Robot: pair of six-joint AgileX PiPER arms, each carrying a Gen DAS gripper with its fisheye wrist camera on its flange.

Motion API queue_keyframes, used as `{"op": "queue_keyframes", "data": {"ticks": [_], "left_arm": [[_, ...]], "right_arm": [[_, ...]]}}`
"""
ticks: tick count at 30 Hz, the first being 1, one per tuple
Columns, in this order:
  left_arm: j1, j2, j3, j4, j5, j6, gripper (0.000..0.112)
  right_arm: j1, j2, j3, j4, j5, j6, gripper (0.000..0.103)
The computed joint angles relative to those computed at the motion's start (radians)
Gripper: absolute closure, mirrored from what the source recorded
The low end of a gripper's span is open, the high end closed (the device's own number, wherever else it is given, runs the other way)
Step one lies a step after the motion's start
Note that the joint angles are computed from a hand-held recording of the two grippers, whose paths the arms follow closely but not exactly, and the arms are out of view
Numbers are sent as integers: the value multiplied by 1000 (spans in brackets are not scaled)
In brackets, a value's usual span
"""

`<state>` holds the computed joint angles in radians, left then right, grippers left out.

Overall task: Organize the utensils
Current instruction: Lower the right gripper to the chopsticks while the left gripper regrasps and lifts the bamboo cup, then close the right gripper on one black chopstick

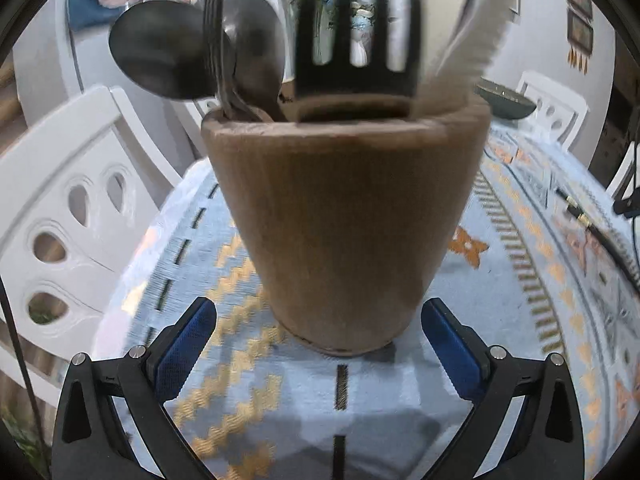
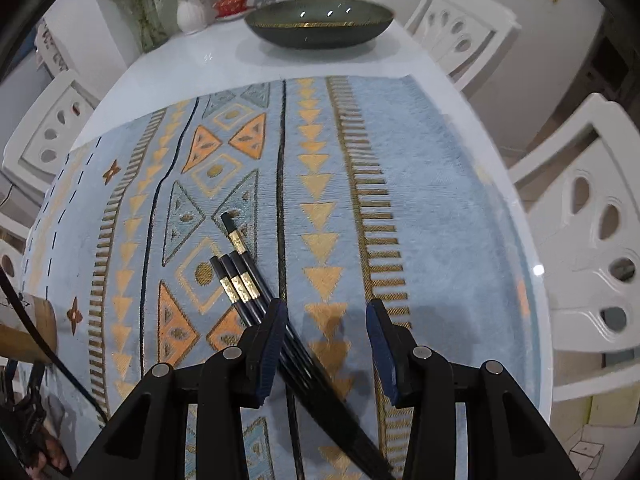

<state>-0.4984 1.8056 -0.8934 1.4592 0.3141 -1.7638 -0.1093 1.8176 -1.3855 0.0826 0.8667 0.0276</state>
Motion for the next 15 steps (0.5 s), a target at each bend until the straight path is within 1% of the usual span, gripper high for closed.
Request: {"op": "queue_keyframes", "data": {"ticks": [1,2,5,7,9,10,11,13,15], "left_arm": [[17,5,-5,-29,-30,21,10],[28,10,-10,-49,-44,34,10],[47,18,-19,-30,-65,24,10],[55,29,-33,-60,-83,62,10],[72,37,-43,-146,-110,158,10],[79,38,-45,-170,-119,183,11],[85,39,-47,-172,-125,181,11],[96,36,-45,-134,-136,140,11],[107,38,-51,-143,-145,158,11]], "right_arm": [[-6,19,-25,34,16,-48,71],[-8,41,-53,62,37,-90,75],[6,122,-149,91,106,-158,92],[11,164,-191,82,137,-173,93],[20,193,-212,54,149,-174,95],[10,194,-215,81,152,-203,96],[2,203,-231,96,176,-217,96],[5,206,-235,82,190,-227,96],[11,214,-255,69,232,-259,96]]}}
